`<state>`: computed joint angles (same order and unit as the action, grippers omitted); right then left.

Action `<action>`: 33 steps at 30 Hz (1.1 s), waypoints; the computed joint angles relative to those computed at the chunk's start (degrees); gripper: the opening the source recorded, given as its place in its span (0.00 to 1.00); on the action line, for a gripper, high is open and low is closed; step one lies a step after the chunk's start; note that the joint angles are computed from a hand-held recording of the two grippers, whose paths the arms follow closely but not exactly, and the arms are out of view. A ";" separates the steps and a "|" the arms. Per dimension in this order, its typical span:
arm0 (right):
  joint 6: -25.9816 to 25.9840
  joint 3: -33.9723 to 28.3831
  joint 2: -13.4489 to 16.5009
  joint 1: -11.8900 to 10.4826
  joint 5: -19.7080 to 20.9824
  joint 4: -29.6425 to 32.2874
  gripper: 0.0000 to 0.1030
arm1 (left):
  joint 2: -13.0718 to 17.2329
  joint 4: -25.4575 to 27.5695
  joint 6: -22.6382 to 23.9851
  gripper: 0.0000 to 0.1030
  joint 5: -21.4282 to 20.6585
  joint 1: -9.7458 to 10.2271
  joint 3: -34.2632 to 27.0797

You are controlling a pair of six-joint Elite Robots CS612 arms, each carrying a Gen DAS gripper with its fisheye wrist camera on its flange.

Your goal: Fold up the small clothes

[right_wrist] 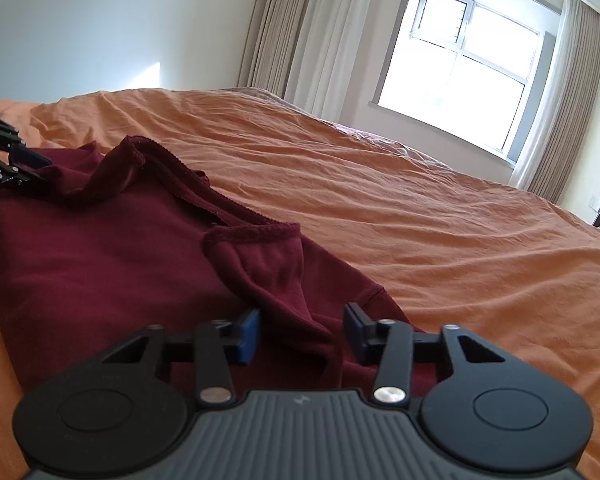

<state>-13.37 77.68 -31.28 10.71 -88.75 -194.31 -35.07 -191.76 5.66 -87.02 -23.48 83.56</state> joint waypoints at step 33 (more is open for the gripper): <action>0.03 -7.23 3.49 1.45 -14.75 4.23 0.98 | -1.85 -1.22 -23.13 0.93 14.16 -1.22 5.02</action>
<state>-13.34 70.44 -27.79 12.16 -103.49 -190.08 -36.93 -192.98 -17.47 -72.86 -24.70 88.58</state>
